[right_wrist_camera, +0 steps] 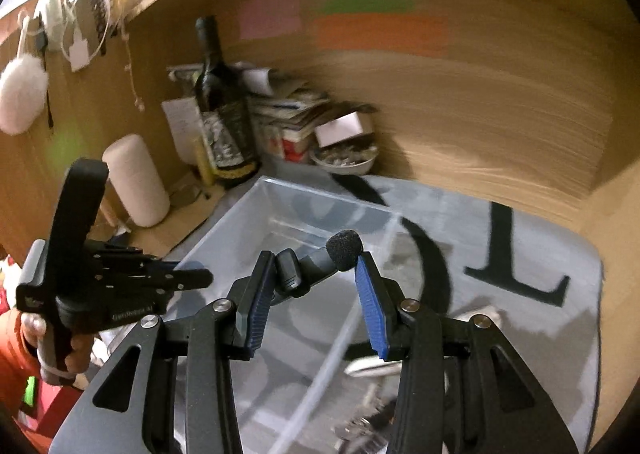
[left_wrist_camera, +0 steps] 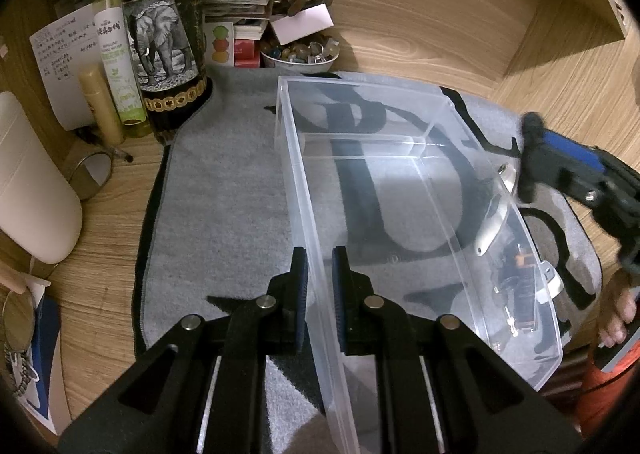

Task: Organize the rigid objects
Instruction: 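Lower the black microphone into the clear box and open the right gripper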

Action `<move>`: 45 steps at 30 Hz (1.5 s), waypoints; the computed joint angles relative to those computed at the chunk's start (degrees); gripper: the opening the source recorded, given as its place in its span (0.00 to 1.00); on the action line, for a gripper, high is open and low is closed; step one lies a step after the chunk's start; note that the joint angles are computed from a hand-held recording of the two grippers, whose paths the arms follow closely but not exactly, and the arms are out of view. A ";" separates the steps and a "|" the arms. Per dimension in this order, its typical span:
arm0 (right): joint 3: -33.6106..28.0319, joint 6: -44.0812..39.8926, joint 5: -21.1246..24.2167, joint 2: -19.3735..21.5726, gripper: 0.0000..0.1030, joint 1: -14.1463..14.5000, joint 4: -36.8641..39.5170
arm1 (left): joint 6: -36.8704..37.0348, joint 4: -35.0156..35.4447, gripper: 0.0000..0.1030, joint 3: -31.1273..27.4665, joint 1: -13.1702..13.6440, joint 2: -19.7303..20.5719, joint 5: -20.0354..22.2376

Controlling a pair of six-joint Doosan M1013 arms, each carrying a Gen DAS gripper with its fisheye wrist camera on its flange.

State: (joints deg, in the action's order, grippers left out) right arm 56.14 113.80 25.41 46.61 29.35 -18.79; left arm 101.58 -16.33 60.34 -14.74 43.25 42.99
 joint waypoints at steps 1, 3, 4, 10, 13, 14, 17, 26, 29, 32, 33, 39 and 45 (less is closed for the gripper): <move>-1.10 -1.79 0.94 0.63 0.37 0.02 1.43 | -0.19 0.06 0.12 -0.04 -0.01 0.03 -0.03; -3.44 -4.17 2.81 1.94 0.37 0.20 3.51 | -0.10 0.04 0.12 0.05 -0.02 -0.01 -0.15; -4.88 -5.39 4.15 2.72 0.37 0.30 4.41 | -0.03 0.04 0.12 0.09 -0.02 -0.02 -0.21; -13.13 -11.65 13.72 7.13 0.37 0.53 8.96 | 0.29 -0.21 0.12 0.40 0.00 -0.15 -0.61; -16.17 -13.44 17.53 8.86 0.37 0.59 9.76 | 0.64 -0.55 0.12 0.62 0.03 -0.24 -0.83; -17.04 -14.02 18.50 9.35 0.37 0.61 9.98 | 0.73 -0.65 0.12 0.62 0.05 -0.24 -0.83; -19.66 -14.86 22.00 10.76 0.37 0.84 9.34 | 0.94 -0.75 0.12 0.68 0.06 -0.26 -0.92; -21.76 -14.23 24.12 12.02 0.44 1.14 6.87 | 0.84 -0.68 0.12 0.69 0.03 -0.26 -0.94; -20.27 -13.28 22.38 11.22 0.47 1.17 5.74 | 0.78 -0.59 0.12 0.71 0.01 -0.27 -1.01; -17.71 -11.81 19.90 9.71 0.47 1.20 4.06 | 0.63 -0.40 0.12 0.71 -0.03 -0.28 -1.03; -16.56 -10.86 18.84 9.02 0.48 1.24 2.93 | 0.59 -0.42 0.12 0.71 -0.04 -0.29 -1.01; -10.21 -3.31 13.35 5.14 0.49 1.13 -4.99 | 0.46 -0.24 0.12 0.72 -0.12 -0.32 -1.02; -5.11 6.90 11.32 1.98 0.51 0.10 -13.04 | 0.55 -0.27 0.12 0.72 -0.11 -0.32 -1.01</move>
